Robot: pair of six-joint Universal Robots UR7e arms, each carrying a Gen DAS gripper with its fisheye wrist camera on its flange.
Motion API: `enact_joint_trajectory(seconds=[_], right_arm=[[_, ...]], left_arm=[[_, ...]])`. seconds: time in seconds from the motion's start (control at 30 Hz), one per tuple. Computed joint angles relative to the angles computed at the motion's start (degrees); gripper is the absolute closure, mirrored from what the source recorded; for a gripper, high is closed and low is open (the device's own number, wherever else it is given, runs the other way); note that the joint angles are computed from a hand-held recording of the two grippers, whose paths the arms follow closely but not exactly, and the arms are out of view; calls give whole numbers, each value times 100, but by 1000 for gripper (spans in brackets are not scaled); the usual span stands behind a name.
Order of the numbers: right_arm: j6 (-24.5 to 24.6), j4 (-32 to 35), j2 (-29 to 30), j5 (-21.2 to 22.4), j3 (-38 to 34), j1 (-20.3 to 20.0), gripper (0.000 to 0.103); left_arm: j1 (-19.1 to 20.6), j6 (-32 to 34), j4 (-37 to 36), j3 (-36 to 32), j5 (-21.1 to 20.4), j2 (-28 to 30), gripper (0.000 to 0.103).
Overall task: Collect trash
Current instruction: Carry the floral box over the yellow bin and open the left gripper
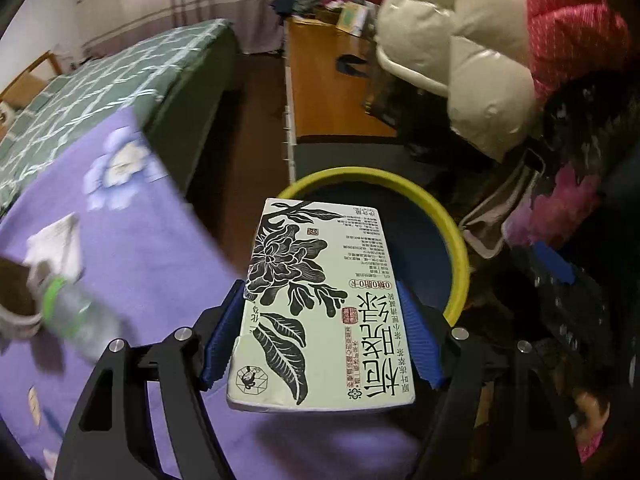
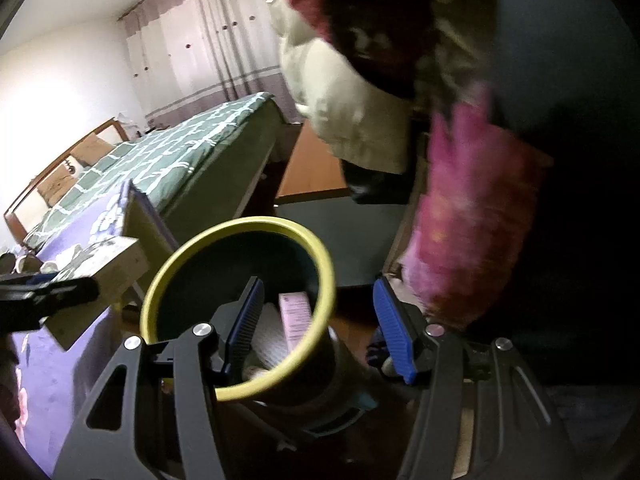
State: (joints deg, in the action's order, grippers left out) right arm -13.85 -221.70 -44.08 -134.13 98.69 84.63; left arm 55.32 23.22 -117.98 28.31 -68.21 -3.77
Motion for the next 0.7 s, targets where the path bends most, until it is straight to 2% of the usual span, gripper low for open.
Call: enact_joint_trajectory(seconds=[0.07,0.13,0.2,0.23,0.4,0.53,0.7], right_arm=[[89,7,-33,-20,64,-40,46],[142,21,-36,-60,78,-55,45],[206,93,-39,-54,80,-65,44],[215,128,-29,-58,65,-57,44],[164,295,89,-1,-84,10,44],[112,567,246,111,-272,97,44],[22,1023,487,300,-581,246,44]], left_arm=[[-32,-27,300,-523,-82,334,30],[-43,-39,782,-1412,-148,839,29],[-50,-59,880,-1825,-109,1088,18],[-48,-77,708,-1671,-112,1014,12],[23,-90,-325,-107,-298,63,11],[142,-37,-1462,1357,-326,-917,8],[339,39,-2532,2561,-26,-1863,6]])
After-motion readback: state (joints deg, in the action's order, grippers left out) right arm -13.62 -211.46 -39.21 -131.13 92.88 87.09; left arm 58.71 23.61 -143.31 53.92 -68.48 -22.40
